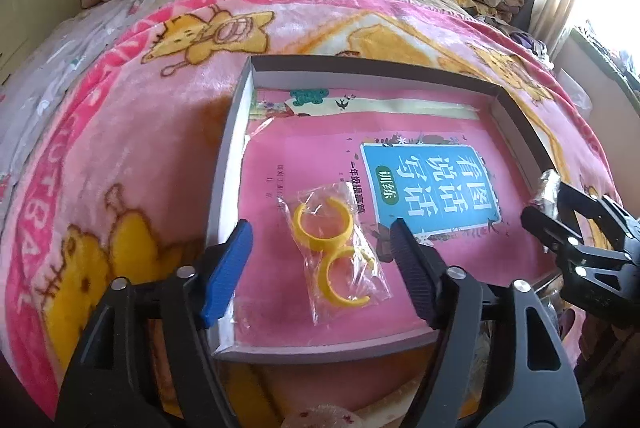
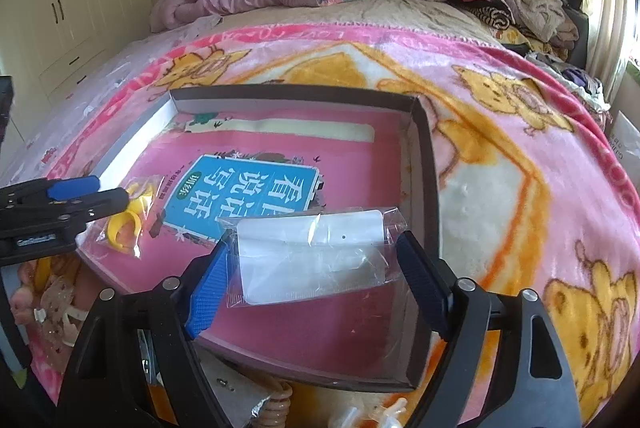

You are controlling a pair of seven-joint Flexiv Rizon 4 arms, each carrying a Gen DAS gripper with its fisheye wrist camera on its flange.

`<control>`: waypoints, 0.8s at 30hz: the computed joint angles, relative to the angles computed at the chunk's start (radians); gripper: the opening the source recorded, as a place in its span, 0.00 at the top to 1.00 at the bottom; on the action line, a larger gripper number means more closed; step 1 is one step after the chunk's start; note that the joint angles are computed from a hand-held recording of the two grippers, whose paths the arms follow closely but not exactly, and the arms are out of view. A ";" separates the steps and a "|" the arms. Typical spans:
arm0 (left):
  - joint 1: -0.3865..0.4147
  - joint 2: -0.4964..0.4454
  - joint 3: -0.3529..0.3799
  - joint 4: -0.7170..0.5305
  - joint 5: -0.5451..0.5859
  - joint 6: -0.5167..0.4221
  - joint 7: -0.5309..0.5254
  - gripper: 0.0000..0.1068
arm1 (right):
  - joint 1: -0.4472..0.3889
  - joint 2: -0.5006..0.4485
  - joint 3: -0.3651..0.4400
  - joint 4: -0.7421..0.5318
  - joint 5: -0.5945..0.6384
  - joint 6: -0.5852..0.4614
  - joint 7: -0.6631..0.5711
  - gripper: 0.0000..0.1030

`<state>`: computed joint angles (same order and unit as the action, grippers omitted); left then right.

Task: Organize jewelry
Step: 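Lower the earring bag into the gray box with left tool while right tool drops the packet there, then open and lift both tools away from the gray box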

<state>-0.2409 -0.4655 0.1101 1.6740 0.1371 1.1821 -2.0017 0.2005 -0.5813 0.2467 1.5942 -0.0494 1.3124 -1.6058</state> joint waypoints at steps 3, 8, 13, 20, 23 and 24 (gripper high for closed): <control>-0.008 0.015 0.007 0.014 0.013 0.003 -0.011 0.34 | -0.002 -0.003 0.008 -0.002 0.008 -0.010 -0.004 0.21; -0.011 0.037 0.007 0.038 0.025 0.009 -0.022 0.28 | -0.001 0.006 0.010 0.014 0.015 0.005 -0.007 0.15; -0.013 0.060 0.006 0.066 0.036 0.021 -0.046 0.21 | -0.012 0.029 0.023 0.039 0.032 0.017 -0.014 0.13; -0.036 0.102 0.029 0.094 0.098 0.018 -0.107 0.16 | -0.026 0.094 0.037 0.113 0.051 0.067 -0.033 0.10; -0.037 0.126 0.031 0.113 0.128 0.014 -0.137 0.16 | -0.032 0.120 0.041 0.144 0.056 0.090 -0.038 0.09; -0.035 0.131 0.029 0.118 0.135 0.016 -0.145 0.15 | -0.036 0.131 0.042 0.155 0.058 0.098 -0.040 0.09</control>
<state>-0.2761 -0.3340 0.1387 1.7924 0.2719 1.1978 -2.1466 0.1650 -0.4505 0.2891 1.7497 0.0083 1.4106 -1.6459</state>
